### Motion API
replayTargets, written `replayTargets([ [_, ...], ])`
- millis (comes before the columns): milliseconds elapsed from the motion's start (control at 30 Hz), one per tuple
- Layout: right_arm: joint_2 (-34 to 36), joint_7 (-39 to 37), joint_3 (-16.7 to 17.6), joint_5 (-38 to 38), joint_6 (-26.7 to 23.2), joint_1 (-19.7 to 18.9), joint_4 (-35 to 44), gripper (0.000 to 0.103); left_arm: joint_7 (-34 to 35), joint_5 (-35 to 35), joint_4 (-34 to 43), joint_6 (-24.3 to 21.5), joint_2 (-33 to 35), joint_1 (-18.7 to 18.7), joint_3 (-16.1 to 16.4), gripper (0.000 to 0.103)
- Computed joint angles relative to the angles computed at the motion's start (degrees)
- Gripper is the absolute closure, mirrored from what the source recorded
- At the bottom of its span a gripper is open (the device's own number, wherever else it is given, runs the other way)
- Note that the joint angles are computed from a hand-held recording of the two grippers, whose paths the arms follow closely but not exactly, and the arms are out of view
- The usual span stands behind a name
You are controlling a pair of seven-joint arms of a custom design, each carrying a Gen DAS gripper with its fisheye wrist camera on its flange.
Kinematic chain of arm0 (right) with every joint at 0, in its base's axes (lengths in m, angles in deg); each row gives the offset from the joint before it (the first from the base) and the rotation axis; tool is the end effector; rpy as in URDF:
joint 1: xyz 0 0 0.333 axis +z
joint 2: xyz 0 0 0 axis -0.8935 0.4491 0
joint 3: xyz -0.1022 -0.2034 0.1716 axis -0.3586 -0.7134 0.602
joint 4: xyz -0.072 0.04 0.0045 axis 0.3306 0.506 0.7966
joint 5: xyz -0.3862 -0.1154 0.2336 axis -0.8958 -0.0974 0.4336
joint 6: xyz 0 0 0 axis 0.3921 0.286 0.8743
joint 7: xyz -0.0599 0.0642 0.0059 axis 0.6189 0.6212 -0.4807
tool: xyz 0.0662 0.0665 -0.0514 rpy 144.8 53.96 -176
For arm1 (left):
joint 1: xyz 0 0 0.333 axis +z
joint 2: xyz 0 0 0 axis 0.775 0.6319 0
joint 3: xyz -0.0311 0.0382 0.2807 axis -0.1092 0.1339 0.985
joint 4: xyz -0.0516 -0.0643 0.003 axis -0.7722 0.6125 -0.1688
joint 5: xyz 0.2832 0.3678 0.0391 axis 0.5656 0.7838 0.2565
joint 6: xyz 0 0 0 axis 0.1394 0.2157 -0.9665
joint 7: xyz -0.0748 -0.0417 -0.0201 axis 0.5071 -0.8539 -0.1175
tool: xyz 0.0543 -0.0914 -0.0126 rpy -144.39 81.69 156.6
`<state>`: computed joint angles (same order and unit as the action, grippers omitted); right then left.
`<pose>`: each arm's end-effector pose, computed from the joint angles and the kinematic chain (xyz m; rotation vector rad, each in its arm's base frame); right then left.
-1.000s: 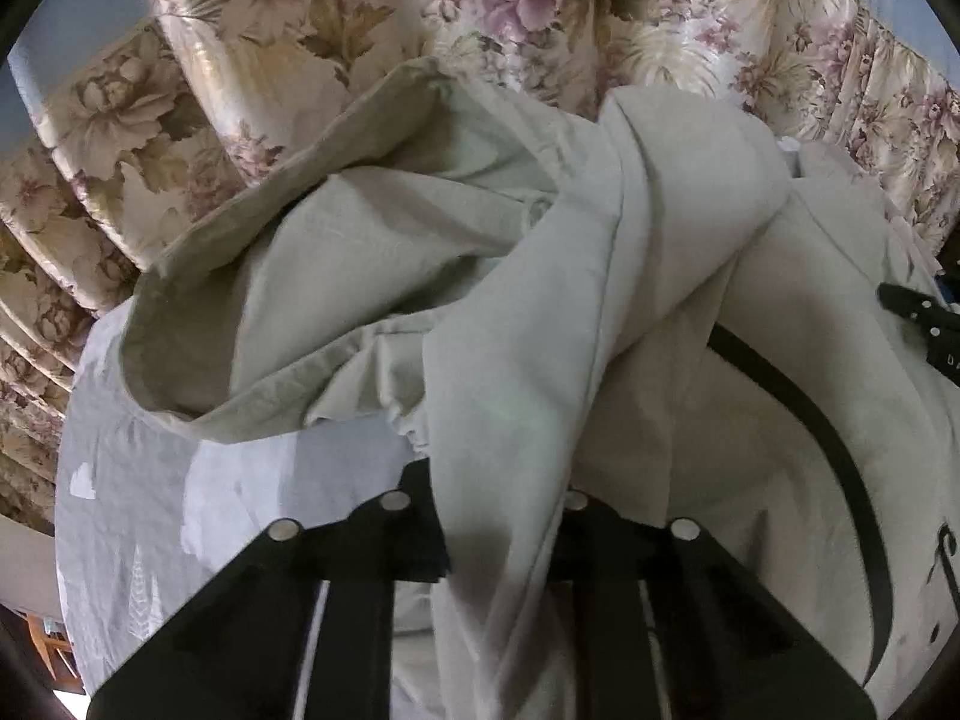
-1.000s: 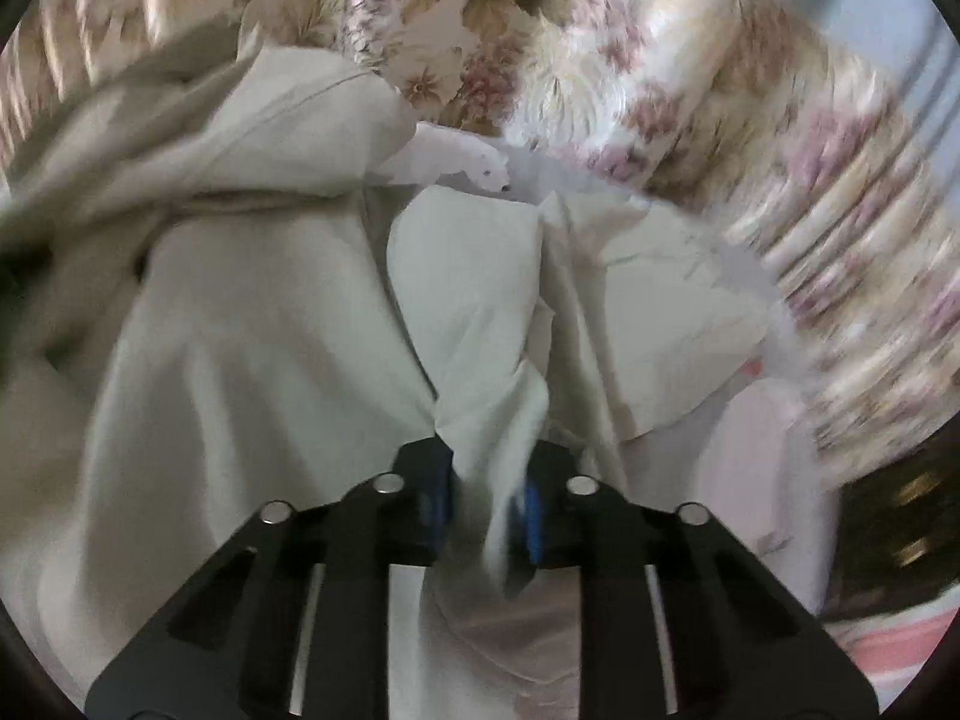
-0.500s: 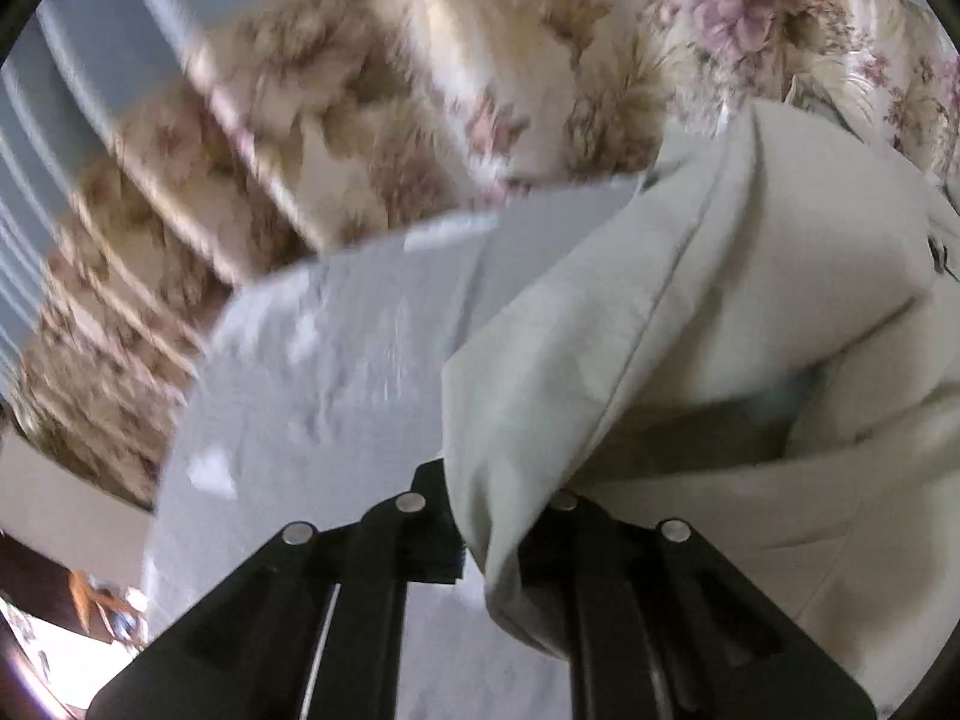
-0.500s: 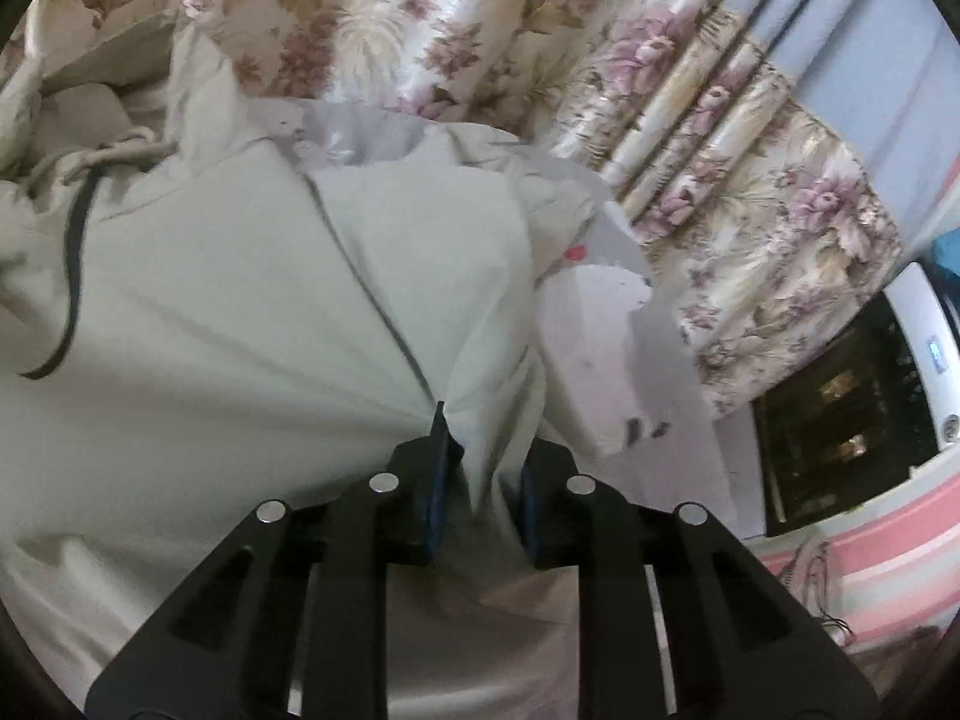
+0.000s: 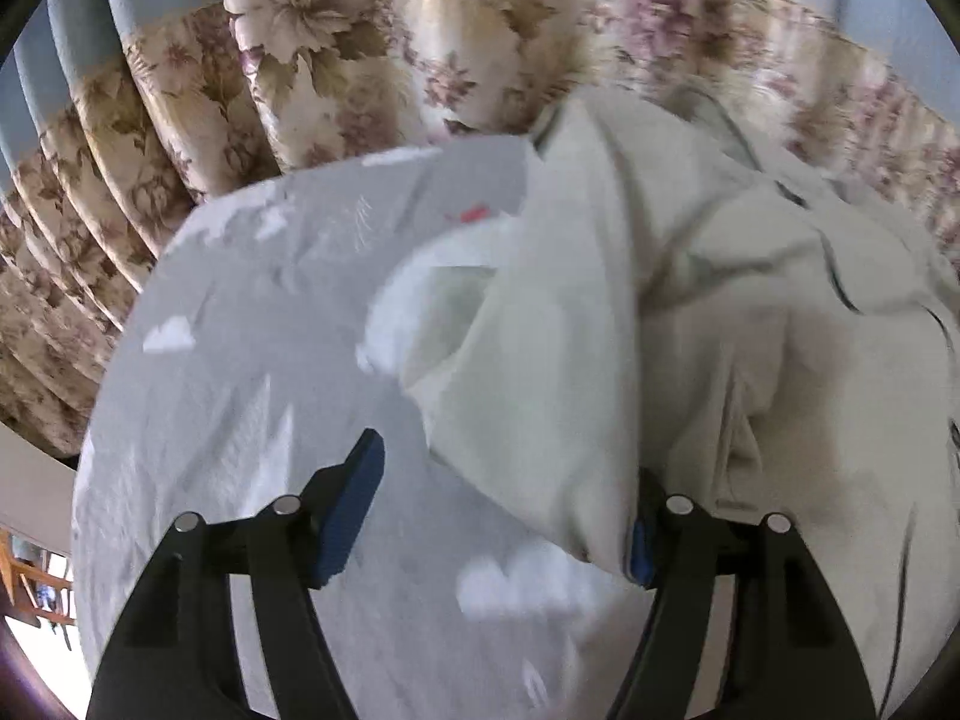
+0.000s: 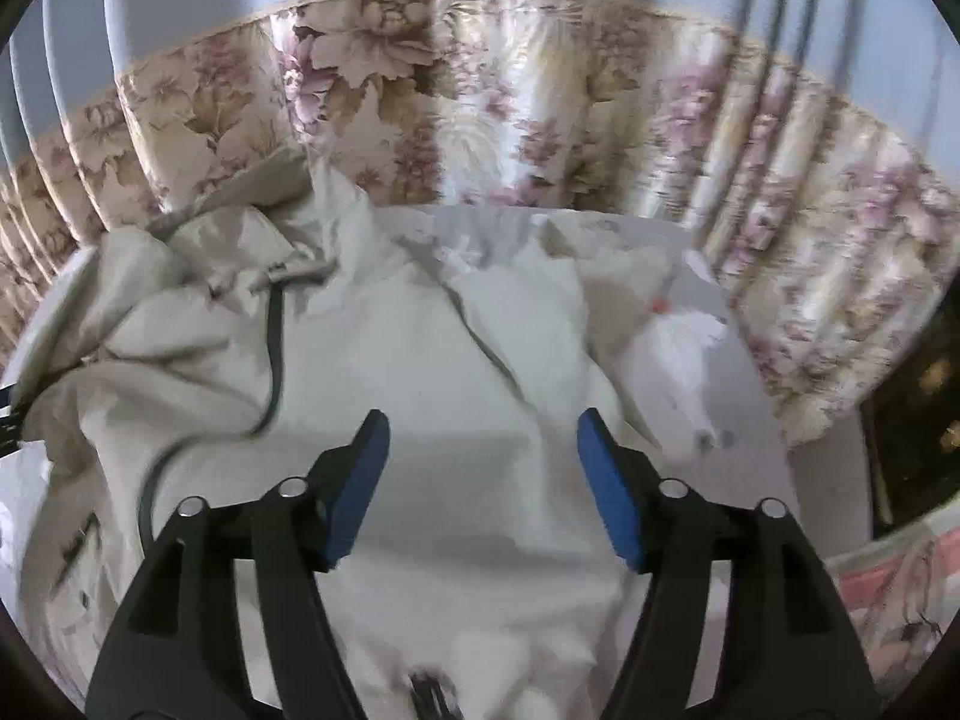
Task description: Fold large clothes
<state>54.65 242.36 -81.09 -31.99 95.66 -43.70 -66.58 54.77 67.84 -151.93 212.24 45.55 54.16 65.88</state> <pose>0.5968 0.2536 0.3982 -1.3672 2.3431 -0.8811 0.8104 -0.0841 0.3628 -1.2848 2.3802 -0.7141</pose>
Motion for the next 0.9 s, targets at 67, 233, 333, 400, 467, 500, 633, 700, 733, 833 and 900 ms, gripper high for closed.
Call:
replayTargets([
  [67,-3.6,3.0,0.9,0.2,-0.8,0.7,-4.9,0.028,2.5,-3.1,-5.1,-0.7,-3.5,2.5,-1.7,0.026],
  [233,-12.8,12.1,4.8,5.5,-2.3,1.9,-18.2,0.027,4.6,-9.5,-14.2,-2.3,-10.5,5.3,-1.4,0.024],
  [333,-17.3,18.2,7.3,8.3,-1.3,2.8,-24.2,0.027,4.2,-12.0,-19.0,-3.4,-14.4,5.7,-0.2,0.022],
  [400,-19.4,20.5,8.5,10.0,0.1,3.4,-27.0,0.027,4.1,-12.4,-23.2,-1.9,-17.3,5.4,0.9,0.022],
  [467,-20.3,21.4,9.8,10.4,0.5,3.7,-28.0,0.027,4.9,-13.1,-24.9,-2.6,-18.3,5.4,1.5,0.022],
  [500,-20.5,21.7,10.3,10.2,0.9,3.8,-28.3,0.027,5.0,-13.6,-25.4,-3.3,-18.6,5.3,1.7,0.022],
  [633,-19.9,21.8,10.3,10.0,5.9,3.5,-29.1,0.042,7.0,-14.8,-26.3,-6.3,-18.6,5.0,2.0,0.024],
  [700,-18.6,20.6,10.2,10.4,7.1,3.4,-28.5,0.06,8.5,-14.4,-29.6,-2.0,-20.5,4.2,2.1,0.047],
  [733,-18.3,20.3,10.3,10.2,7.6,3.3,-28.2,0.069,9.6,-15.0,-30.0,-2.5,-20.9,4.3,2.1,0.085],
  [833,-17.5,18.8,10.4,10.1,7.8,3.5,-27.5,0.089,13.6,-16.4,-32.5,-3.4,-23.2,4.1,2.1,0.1],
  [900,-17.7,18.3,10.5,10.0,7.3,3.8,-27.5,0.095,16.6,-17.8,-35.5,-2.5,-25.7,3.9,2.2,0.1],
])
